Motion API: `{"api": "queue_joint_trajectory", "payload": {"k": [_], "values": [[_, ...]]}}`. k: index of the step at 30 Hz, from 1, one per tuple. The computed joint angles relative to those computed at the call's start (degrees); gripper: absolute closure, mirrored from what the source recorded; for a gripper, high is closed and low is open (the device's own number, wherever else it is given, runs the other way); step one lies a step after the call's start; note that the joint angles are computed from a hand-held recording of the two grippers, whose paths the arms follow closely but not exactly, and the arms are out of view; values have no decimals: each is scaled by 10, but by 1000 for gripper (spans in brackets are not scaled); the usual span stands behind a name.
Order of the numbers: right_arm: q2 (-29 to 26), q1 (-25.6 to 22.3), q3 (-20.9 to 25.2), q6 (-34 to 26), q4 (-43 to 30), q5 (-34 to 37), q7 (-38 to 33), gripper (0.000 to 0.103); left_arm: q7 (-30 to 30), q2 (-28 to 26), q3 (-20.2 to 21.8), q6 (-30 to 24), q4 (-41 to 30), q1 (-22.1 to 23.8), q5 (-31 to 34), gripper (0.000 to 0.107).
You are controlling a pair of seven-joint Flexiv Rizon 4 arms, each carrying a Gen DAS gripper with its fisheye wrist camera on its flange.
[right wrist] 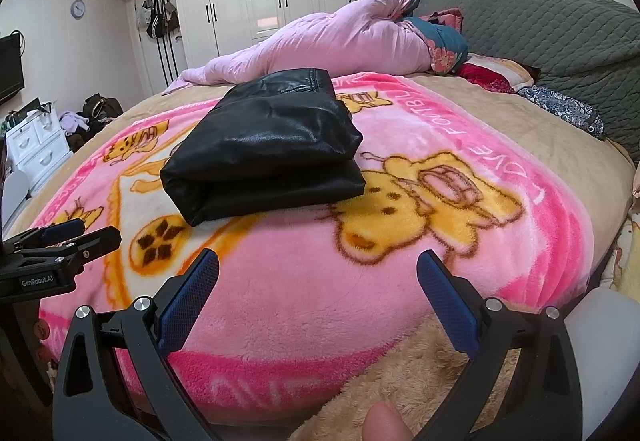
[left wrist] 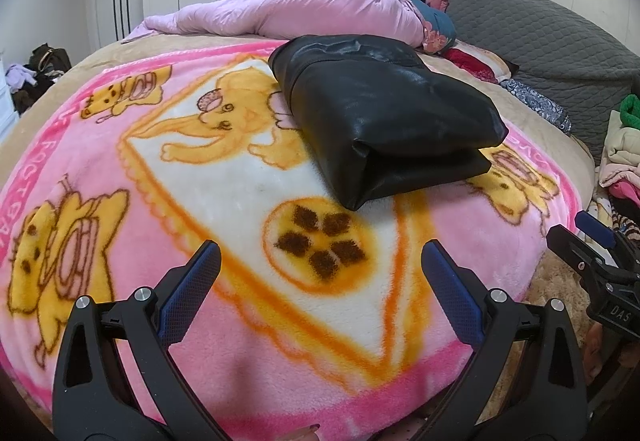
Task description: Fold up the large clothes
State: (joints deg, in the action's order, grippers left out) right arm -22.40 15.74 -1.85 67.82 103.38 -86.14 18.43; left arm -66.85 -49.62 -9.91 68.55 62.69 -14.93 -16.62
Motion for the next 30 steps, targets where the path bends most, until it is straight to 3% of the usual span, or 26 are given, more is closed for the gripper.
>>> {"api": "queue_joint_trajectory", "payload": {"k": [17, 21, 26, 30], "values": [[-2, 20, 1, -28, -9, 28, -24, 4, 5, 4, -1, 1, 3, 4, 0, 13], [3, 23, 1, -41, -5, 32, -23, 4, -7, 4, 17, -14, -5, -5, 11, 13], [36, 28, 10, -102, 33, 55, 3, 4, -34, -8, 40, -48, -34, -13, 32, 13], [90, 20, 27, -205, 95, 93, 58, 4, -60, -21, 50, -78, -65, -7, 34, 13]]}}
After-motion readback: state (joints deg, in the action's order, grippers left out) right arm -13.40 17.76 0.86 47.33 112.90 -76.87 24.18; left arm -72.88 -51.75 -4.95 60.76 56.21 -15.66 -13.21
